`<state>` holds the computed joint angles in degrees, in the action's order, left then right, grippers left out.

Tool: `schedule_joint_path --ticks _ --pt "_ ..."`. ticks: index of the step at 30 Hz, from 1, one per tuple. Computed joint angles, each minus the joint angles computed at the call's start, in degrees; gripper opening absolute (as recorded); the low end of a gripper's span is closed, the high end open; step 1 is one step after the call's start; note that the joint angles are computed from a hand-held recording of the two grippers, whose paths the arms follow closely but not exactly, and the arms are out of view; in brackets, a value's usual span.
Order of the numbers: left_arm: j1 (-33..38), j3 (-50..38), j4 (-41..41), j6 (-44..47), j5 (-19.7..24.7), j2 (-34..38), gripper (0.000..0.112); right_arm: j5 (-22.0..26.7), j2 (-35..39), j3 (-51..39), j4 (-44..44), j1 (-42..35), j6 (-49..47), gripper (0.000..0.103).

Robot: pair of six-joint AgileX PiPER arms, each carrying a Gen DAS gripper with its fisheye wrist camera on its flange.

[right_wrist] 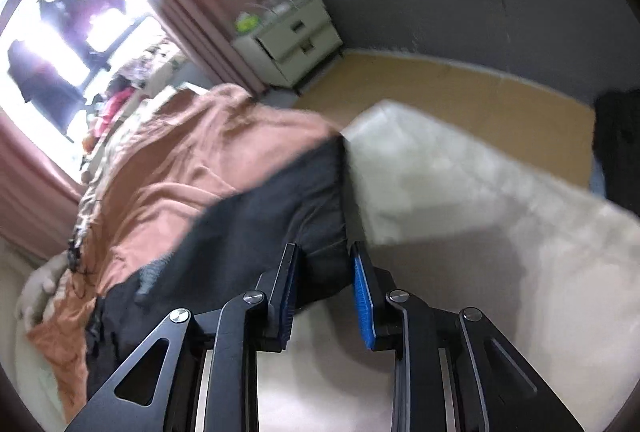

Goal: Fold large clothes
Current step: 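Carry the sleeve over the shirt body with the right tool and release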

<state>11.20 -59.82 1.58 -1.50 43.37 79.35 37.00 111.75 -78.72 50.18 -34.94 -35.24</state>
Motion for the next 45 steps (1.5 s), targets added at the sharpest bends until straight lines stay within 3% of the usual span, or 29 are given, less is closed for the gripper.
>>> schedule_joint_path --ticks 9,15,20,25,33,39,45 --pt "4.9 0.7 -5.6 6.3 1.4 -4.6 0.065 5.0 -12.0 -4.4 -1.2 5.4 2.8 0.026" --pt "11.8 2.0 -12.4 13.7 2.9 -7.6 0.065 7.1 -18.0 -11.6 -8.6 16.1 12.2 0.026" --pt "17.9 3.1 -17.2 20.3 3.7 -8.9 0.065 8.4 -18.9 -19.0 -18.1 27.1 22.9 0.026" --pt "23.9 3.6 -19.6 24.4 2.8 -8.3 0.065 10.8 -16.8 -27.8 -24.6 38.0 33.6 0.026" --pt "36.5 2.8 -30.1 36.9 5.8 -4.8 0.065 15.3 -8.3 -44.6 -41.5 57.3 48.2 0.026" --pt "44.0 3.0 -35.0 47.1 7.3 -2.2 0.065 19.8 0.8 -56.1 -49.0 66.6 52.9 0.026" --pt "50.0 2.3 -37.2 53.4 8.4 0.7 0.065 22.2 10.4 -64.3 -50.2 71.9 55.0 0.026"
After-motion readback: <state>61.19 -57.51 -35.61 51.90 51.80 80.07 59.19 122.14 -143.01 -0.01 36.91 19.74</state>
